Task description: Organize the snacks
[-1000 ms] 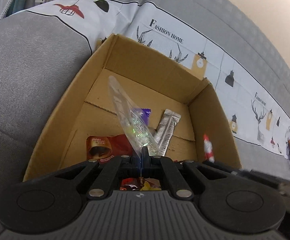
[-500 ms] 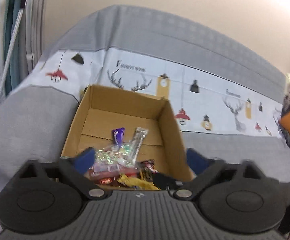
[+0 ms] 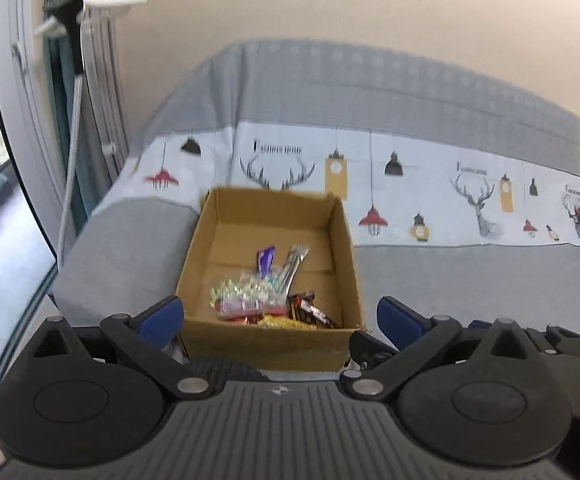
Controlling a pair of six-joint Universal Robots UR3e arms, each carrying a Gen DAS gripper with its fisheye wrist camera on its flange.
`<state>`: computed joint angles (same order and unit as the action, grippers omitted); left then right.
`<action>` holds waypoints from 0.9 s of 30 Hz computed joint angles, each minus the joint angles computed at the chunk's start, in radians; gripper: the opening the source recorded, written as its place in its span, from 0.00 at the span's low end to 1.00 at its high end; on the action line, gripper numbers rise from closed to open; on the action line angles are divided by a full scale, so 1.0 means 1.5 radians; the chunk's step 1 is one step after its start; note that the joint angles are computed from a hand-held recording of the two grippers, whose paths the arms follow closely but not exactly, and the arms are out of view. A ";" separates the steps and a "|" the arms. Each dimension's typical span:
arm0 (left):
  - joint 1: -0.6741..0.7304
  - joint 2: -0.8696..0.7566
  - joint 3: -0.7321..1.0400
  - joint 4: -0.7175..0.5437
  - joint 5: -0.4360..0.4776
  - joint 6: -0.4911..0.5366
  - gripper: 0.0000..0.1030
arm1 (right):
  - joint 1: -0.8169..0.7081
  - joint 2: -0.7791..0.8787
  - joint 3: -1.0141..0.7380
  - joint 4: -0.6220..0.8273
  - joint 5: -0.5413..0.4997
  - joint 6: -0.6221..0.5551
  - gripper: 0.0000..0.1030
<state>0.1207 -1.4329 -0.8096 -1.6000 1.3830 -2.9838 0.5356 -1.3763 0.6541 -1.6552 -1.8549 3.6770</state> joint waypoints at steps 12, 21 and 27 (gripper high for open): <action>-0.018 -0.074 0.243 -0.177 0.059 0.010 1.00 | 0.044 0.027 -0.127 0.090 -0.037 0.027 0.99; -0.014 -0.116 0.337 -0.254 0.069 0.022 1.00 | 0.050 0.053 -0.183 0.134 -0.026 0.035 0.99; -0.022 -0.143 0.389 -0.291 0.083 0.024 1.00 | 0.046 0.058 -0.194 0.149 -0.011 0.044 0.99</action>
<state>0.0871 -1.6477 -0.2258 -2.0372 1.5078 -2.9483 0.6053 -1.2887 0.3631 -1.4324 -1.8721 3.7431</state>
